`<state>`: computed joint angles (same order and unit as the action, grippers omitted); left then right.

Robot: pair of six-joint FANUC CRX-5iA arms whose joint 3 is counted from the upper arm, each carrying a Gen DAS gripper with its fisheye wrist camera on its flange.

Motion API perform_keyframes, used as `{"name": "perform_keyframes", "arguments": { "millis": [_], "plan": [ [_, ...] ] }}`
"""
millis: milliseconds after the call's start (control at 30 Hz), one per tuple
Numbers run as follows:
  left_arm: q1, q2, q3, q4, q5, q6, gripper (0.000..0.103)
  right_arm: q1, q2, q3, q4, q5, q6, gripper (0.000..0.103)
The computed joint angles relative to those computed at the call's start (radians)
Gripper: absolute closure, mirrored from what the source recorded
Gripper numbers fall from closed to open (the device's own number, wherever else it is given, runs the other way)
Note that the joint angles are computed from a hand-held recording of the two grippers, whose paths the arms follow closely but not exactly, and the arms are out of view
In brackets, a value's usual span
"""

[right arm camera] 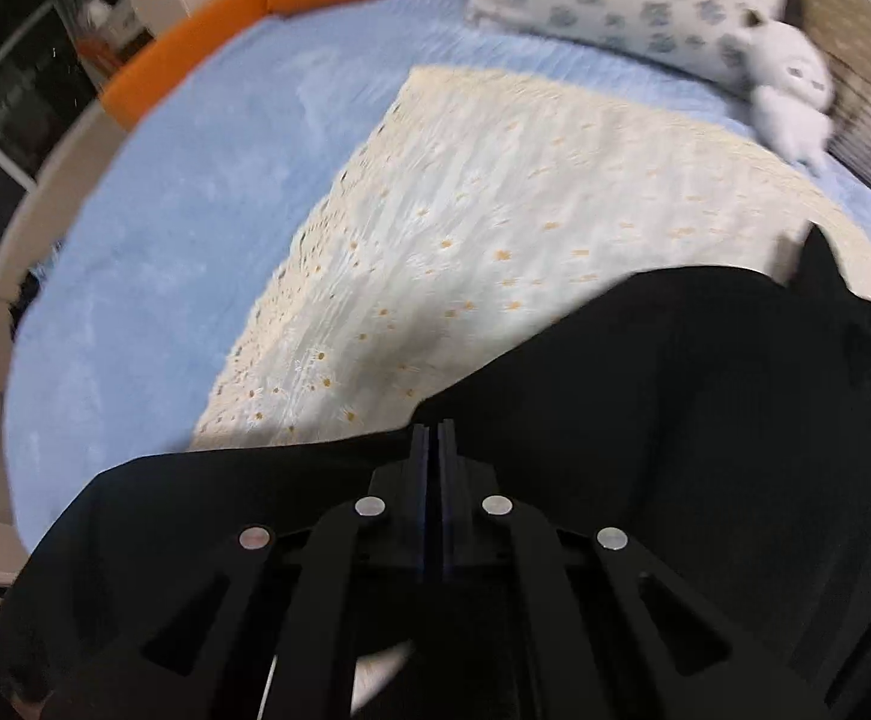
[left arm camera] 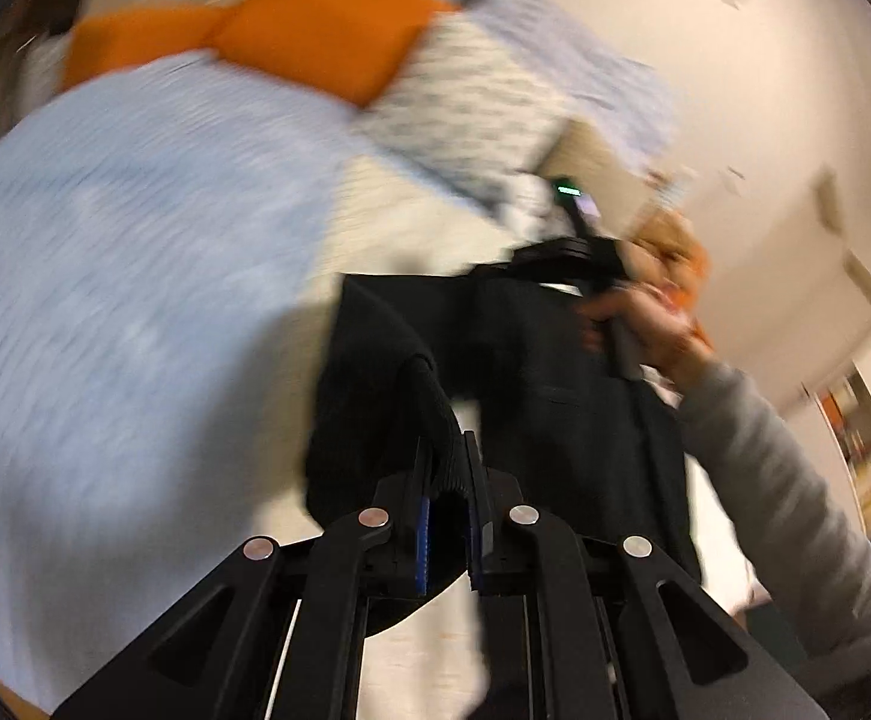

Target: Fold large clothes

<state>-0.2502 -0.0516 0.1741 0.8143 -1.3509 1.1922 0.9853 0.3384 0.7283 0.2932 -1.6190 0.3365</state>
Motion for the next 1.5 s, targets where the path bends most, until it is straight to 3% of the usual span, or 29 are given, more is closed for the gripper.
{"name": "perform_keyframes", "arguments": {
  "millis": [300, 467, 567, 833, 967, 1033, 1067, 1133, 1167, 1267, 1367, 1500],
  "plan": [
    [-0.393, 0.119, 0.324, -0.113, -0.112, -0.019, 0.09, 0.114, -0.356, -0.388, 0.117, 0.067, -0.231, 0.102],
    [-0.621, 0.228, 0.455, -0.209, -0.193, -0.029, 0.09, 0.216, -0.529, -0.573, 0.145, 0.087, -0.347, 0.099],
    [-0.723, 0.295, 0.501, -0.276, -0.221, -0.009, 0.09, 0.323, -0.599, -0.64, 0.169, 0.064, -0.392, 0.099],
    [-0.886, 0.371, 0.465, -0.466, -0.227, 0.044, 0.09, 0.573, -0.742, -0.809, 0.234, 0.019, -0.626, 0.099],
    [-0.903, 0.36, 0.416, -0.522, -0.247, 0.031, 0.089, 0.678, -0.784, -0.871, 0.258, -0.002, -0.733, 0.099],
    [-0.91, 0.363, 0.415, -0.541, -0.274, 0.016, 0.081, 0.736, -0.786, -0.882, 0.277, -0.033, -0.765, 0.099],
    [-0.911, 0.357, 0.405, -0.536, -0.276, 0.006, 0.062, 0.752, -0.78, -0.878, 0.28, -0.05, -0.768, 0.094],
    [-0.903, 0.336, 0.371, -0.533, -0.271, -0.031, 0.033, 0.807, -0.757, -0.859, 0.289, -0.111, -0.79, 0.062],
    [-0.917, 0.326, 0.376, -0.561, -0.271, -0.043, 0.022, 0.849, -0.74, -0.847, 0.306, -0.149, -0.81, 0.036],
    [-0.937, 0.293, 0.4, -0.633, -0.264, -0.052, 0.018, 0.947, -0.692, -0.807, 0.339, -0.236, -0.836, 0.034],
    [-0.868, 0.261, 0.398, -0.551, -0.245, -0.041, 0.009, 1.064, -0.616, -0.74, 0.376, -0.346, -0.885, 0.034],
    [-0.786, 0.281, 0.48, -0.541, -0.223, 0.027, 0.009, 1.222, -0.508, -0.636, 0.329, -0.582, -1.074, 0.019]
  ]
}}
